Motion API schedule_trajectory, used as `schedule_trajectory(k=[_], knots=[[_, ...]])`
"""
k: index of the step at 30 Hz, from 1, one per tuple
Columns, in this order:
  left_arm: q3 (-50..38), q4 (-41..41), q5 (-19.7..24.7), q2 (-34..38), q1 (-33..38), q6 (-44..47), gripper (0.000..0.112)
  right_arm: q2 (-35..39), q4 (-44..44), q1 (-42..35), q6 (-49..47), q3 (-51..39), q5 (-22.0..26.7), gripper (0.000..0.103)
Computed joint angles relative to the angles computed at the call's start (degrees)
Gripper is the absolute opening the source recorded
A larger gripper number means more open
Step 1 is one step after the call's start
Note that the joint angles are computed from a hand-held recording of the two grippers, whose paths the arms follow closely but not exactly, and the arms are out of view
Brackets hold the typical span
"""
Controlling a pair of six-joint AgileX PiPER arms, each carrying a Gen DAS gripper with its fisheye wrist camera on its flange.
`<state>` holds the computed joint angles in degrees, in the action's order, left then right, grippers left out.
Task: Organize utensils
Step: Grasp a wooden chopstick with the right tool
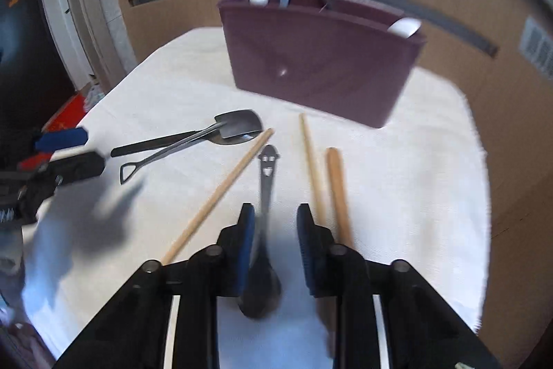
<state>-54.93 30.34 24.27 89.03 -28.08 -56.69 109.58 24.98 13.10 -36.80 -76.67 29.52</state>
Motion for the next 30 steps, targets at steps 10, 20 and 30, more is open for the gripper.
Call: schedule_trajectory(k=[10,20,30], knots=[[0.09,-7.27,-2.12,1.51,0.48,8.52,0.069,0.43,-9.27,0.00,8.70,-0.87,-2.25,0.021],[-4.19,-9.34,0.21,4.73,-2.74,10.73,0.070,4.42,-3.46,-2.47,2.72,-5.10,3.15,0.012],[-3.88,-13.24,-1.01,4.48,-0.35,14.71,0.069,-0.69,3.63,-5.47,-2.08,0.33,3.46,0.006]])
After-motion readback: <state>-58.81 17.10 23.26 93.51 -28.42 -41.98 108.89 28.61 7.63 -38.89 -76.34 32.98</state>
